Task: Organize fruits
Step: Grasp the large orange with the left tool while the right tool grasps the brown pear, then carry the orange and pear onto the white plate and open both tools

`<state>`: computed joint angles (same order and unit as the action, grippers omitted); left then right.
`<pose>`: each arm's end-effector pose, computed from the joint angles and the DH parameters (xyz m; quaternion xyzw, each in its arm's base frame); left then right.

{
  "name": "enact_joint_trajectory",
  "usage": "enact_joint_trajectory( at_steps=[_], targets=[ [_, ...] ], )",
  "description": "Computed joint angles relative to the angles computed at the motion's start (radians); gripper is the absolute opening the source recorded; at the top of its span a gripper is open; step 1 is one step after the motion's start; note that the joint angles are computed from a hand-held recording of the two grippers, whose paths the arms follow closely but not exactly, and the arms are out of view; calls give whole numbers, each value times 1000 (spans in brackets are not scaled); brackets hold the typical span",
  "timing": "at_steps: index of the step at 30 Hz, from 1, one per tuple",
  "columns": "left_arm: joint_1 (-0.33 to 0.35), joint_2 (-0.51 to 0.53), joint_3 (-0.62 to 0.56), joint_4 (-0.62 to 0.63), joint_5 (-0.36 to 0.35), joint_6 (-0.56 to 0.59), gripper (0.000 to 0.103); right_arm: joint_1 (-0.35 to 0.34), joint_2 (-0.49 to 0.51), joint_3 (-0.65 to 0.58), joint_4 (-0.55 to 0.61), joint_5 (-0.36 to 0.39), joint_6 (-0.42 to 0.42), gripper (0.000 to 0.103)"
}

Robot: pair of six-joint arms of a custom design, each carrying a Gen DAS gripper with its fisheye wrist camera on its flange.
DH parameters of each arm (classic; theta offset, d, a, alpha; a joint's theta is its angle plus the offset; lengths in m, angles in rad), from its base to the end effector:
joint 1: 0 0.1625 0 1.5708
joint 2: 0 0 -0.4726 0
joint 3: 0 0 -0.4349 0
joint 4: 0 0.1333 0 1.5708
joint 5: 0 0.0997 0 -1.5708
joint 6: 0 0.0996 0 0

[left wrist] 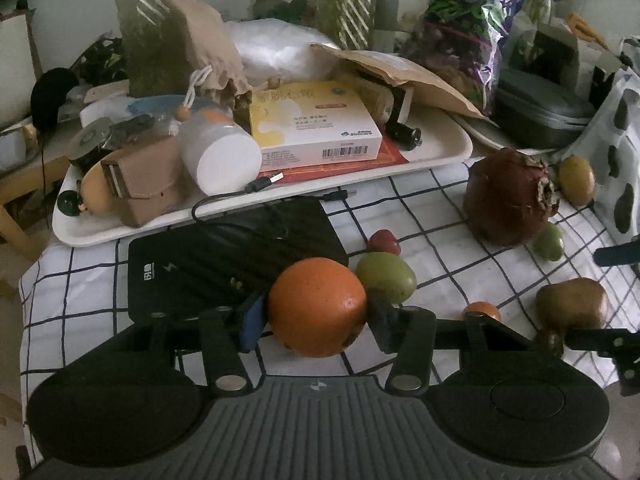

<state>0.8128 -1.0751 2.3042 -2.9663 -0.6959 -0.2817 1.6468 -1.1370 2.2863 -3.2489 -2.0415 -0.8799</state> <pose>-0.1773 -0.4923 0.1220 0.1787 0.8855 -0.2750 0.3290 0.1264 -0.4993 0.1681 0.3776 -0.8615 0.1458 0.3066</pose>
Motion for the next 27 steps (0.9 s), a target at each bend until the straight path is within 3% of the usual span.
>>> enact_joint_trajectory(
  at_steps=[8,13,15,27],
  targets=[
    [-7,-12,-2,1,2,-9,50,-15,-15,-28,117,48,36,75],
    [-18,-23,5,-1,8,-14,50,-9,-21,-34,180,48,49,57],
    [-24,-29,10,-7,7,-15,50,-5,-19,-39,215,35,51,55],
    [-69,-46,36,-26,-11,5,50,13,-22,1,86,14,31,49]
  ],
)
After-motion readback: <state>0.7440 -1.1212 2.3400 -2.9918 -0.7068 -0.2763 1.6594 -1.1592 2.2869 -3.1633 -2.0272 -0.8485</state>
